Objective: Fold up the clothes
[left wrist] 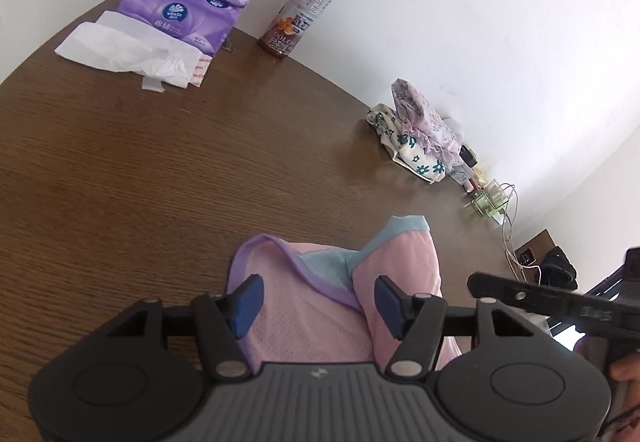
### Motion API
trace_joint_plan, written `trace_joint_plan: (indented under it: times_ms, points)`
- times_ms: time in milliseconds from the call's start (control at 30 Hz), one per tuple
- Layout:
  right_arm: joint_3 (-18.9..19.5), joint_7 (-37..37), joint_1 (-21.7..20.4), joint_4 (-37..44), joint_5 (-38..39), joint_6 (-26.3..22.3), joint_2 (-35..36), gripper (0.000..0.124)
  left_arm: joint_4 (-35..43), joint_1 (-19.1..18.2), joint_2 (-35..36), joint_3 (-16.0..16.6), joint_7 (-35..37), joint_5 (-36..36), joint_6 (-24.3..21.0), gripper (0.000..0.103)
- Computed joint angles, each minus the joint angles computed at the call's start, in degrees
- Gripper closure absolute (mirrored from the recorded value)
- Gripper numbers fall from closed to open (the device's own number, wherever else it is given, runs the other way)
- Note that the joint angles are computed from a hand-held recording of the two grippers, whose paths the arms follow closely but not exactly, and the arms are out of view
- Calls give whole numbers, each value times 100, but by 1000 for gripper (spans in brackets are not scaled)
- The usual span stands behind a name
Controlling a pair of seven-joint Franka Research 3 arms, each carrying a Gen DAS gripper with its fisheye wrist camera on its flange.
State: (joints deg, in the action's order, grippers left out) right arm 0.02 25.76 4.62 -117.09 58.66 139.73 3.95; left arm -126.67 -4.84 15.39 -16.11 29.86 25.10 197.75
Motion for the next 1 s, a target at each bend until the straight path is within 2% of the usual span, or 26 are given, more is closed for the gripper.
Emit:
trace_joint_plan:
  times_ms: [67,200,233,333,367,467,567,700,867,933,1000]
  points:
    - [-39,152,-30,-8,-64,212,93,105,-52,-248,-86,206,167,-180,-44,42]
    - [-52,572,-103,39,-330,508,387,105,-203,-1628,-243,1348,1217,-1492,-145,42]
    - [-27,604,-119,42,-349,560,439,105,-194,-1841,-249,1516,1458,-1726,-231,43]
    - [41,535,-221,64,-265,411,532,105,-114,-1780,-200,1419,1738,-1836,-446,45]
    - [72,421,-247,51,-172,366,521,105,-99,-1923,-197,1546,1843,-1925,-476,45]
    - [137,-20,-279,-6,122,240,438,105,-129,-1881,-208,1485,1911,-2019,-450,45]
    - [149,-145,-212,-29,132,151,388,105,-167,-1806,-205,1401,1930,-2107,-351,45]
    - [185,-252,-98,-56,181,172,365,104,-182,-1385,-171,1004,1839,-1945,-157,44]
    - [194,-503,-18,-150,305,182,291,98,-150,-1040,-120,706,1654,-1722,-162,44]
    - [171,-571,-15,-161,370,168,266,98,-163,-1031,-104,710,1618,-1692,-86,44]
    - [126,-597,-46,-172,451,141,243,98,-202,-1223,-113,883,1734,-1830,40,44]
